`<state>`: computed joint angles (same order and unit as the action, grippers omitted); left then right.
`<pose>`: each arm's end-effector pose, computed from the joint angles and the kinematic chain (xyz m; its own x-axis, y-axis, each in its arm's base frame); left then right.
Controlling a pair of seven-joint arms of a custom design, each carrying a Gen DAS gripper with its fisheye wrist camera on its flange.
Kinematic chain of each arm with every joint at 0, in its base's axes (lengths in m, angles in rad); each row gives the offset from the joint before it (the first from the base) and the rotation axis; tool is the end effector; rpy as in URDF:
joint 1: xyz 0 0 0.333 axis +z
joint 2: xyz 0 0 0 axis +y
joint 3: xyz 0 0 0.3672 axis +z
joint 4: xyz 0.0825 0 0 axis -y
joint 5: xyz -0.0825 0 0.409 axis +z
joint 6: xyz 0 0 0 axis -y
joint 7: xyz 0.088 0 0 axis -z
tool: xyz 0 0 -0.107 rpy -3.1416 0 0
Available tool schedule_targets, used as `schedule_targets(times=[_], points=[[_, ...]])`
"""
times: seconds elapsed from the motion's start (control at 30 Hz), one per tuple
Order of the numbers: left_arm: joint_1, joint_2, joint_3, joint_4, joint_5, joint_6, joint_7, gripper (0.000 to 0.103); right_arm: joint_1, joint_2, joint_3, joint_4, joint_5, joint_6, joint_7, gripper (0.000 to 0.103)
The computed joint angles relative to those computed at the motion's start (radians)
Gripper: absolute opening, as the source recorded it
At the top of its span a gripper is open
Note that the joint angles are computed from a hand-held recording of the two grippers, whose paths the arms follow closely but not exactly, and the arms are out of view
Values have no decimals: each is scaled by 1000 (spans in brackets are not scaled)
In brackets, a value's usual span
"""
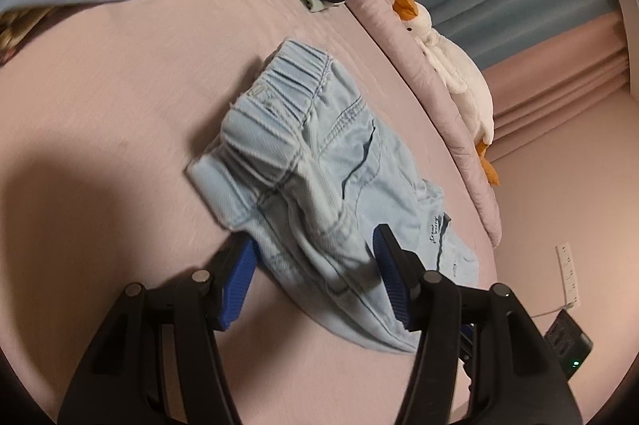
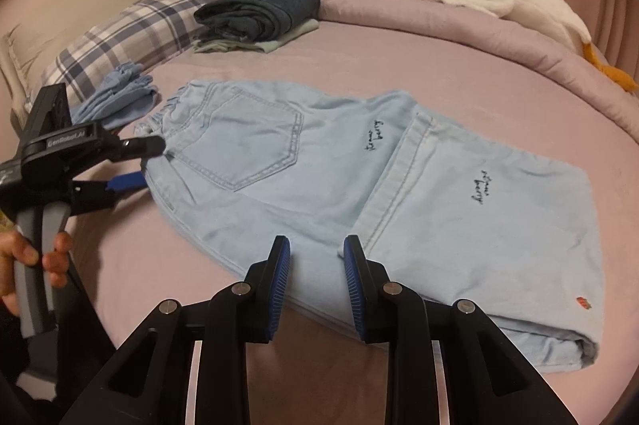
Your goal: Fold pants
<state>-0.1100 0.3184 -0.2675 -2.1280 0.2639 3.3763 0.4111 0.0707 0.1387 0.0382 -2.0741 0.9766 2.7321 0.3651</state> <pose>0.6023 -0.2542 0.4079 0.2082 -0.6812 0.7018 -0.6728 -0.6206 -0.4028 0.6287 0.0361 0.4437 0.5041 -0.8599 -0.0802 -0.6561 -0.3209 -0.6830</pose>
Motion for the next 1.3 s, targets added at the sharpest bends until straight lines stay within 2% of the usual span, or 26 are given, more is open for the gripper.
schedule_targets(times=[0.13, 0.5, 0.6, 0.73, 0.87, 1.0, 1.13, 1.23, 1.3], points=[[-11, 23, 17, 34, 0, -3, 14, 59, 12, 5, 3, 0, -31, 19, 25, 28], [58, 57, -43, 77, 37, -16, 30, 58, 27, 32, 12, 28, -137, 18, 123, 28], [42, 53, -24, 73, 38, -17, 47, 54, 29, 53, 14, 58, -167, 3, 165, 28], [-13, 48, 33, 61, 22, 3, 77, 51, 31, 81, 23, 98, -186, -1, 212, 28], [-13, 50, 34, 61, 23, -2, 99, 48, 27, 127, 27, 167, -204, -41, 299, 28], [-15, 51, 35, 66, 27, -16, 127, 46, 38, 171, 26, 227, -273, -27, 392, 28], [13, 59, 8, 73, 39, -19, 146, 44, 56, 220, 20, 294, -362, -20, 480, 28], [15, 63, 7, 78, 41, -24, 161, 44, 79, 264, -3, 348, -467, -40, 563, 28], [5, 66, 16, 84, 38, -29, 171, 44, 92, 296, -20, 392, -539, -93, 626, 28]])
